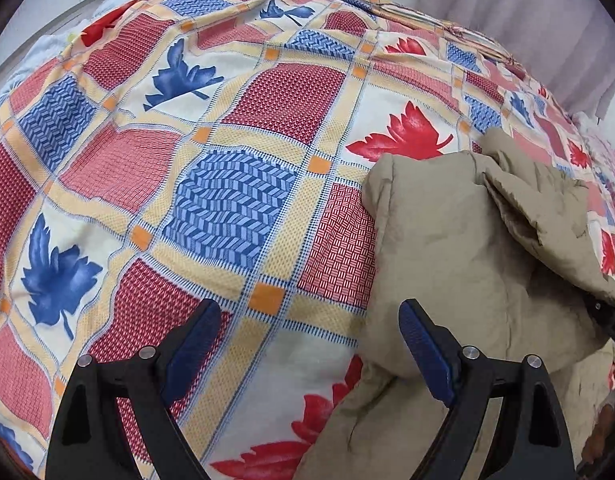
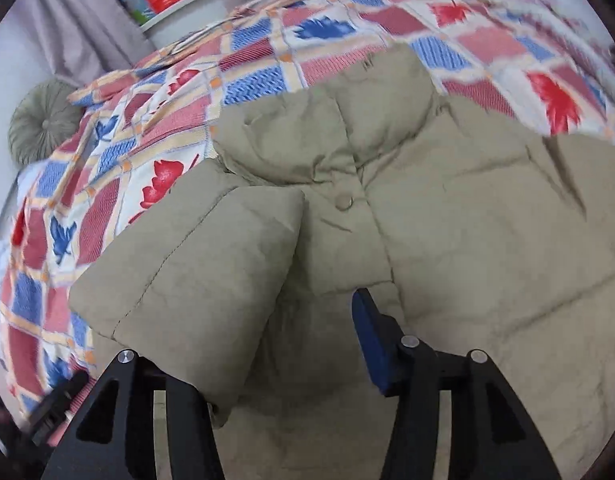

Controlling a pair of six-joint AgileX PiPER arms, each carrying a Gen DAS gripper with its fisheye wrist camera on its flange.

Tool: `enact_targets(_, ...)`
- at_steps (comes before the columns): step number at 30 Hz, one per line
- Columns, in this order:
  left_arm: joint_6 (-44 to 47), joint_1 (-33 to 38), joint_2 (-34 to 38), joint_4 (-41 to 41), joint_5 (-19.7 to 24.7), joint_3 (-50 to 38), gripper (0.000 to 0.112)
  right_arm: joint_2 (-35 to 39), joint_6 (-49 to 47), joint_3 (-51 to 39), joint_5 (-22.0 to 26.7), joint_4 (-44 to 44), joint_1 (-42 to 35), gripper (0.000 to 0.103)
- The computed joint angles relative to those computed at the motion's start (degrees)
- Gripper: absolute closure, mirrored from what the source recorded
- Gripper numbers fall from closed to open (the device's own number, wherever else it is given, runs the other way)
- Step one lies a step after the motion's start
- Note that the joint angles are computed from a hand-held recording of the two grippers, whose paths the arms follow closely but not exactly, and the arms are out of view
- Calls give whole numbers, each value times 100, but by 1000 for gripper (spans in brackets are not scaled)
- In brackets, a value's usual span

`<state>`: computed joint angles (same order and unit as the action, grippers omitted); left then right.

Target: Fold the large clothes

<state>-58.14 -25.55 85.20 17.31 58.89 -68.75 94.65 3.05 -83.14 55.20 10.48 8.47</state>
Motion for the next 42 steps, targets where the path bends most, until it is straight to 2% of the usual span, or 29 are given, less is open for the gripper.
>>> enact_targets(4, 64, -128, 836, 149, 160, -441, 21, -29, -90, -84, -289, -1378, 869, 47)
enact_targets(6, -94, -187, 961, 215, 67, -388, 20, 59, -292, -202, -318, -1165, 820, 47)
enact_targets(8, -155, -182, 946, 192, -86, -310, 19, 198, -507, -393, -158, -142, 278, 47)
enact_targets(11, -8, -235, 1042, 264, 0, -436, 19, 577, -593, -416, 297, 1547, -830, 47)
enact_targets(14, 130, -263, 1115, 315, 58, -504, 19, 925, -613, 8, 742, 3053, -1945, 47)
enact_targets(17, 285, -125, 1049, 132, 171, -558, 19, 895, -580, 597, 918, 3900, -2648, 45)
enact_targets(20, 398, 138, 661, -24, 84, -434, 19, 563, -377, 845, 921, 3811, -2974, 45)
enact_targets(23, 495, 456, 444, -93, 99, -502, 19, 351, -419, 607, 1146, 3349, -3067, 45)
enact_targets(28, 589, 649, 870, 28, 145, -1209, 19, 602, -721, -357, 1059, 2648, -2686, 45)
enact_targets(30, 608, 499, 1186, 69, 149, -1512, 19, 902, -889, -884, 1205, 2449, -2382, 64)
enact_targets(31, 580, 356, 1430, 190, 259, -1704, 19, 1070, -1008, -1161, 1328, 2243, -2182, 78)
enact_targets(32, 530, 198, 1719, 402, 458, -1913, 19, 1199, -1170, -1336, 1345, 2048, -1972, 82)
enact_targets(34, 351, 28, 2042, 630, 646, -1995, 19, 1246, -1205, -1263, 1078, 1443, -1626, 85)
enact_targets(36, 229, 66, 2090, 604, 442, -1757, 14, 1367, -876, -1079, 889, 1084, -1590, 88)
enact_targets(37, 179, 81, 2112, 680, 419, -1700, 9, 1384, -783, -898, 851, 1171, -1708, 96)
enact_targets(38, 220, 124, 2128, 695, 401, -1695, 9, 1354, -843, -627, 792, 1416, -1882, 99)
enact_targets(40, 452, 214, 2170, 598, 508, -1843, 9, 1219, -1316, -164, 627, 1865, -2137, 101)
enact_targets(42, 472, 188, 2132, 761, 803, -1996, 9, 1198, -1613, -184, 659, 1803, -2162, 102)
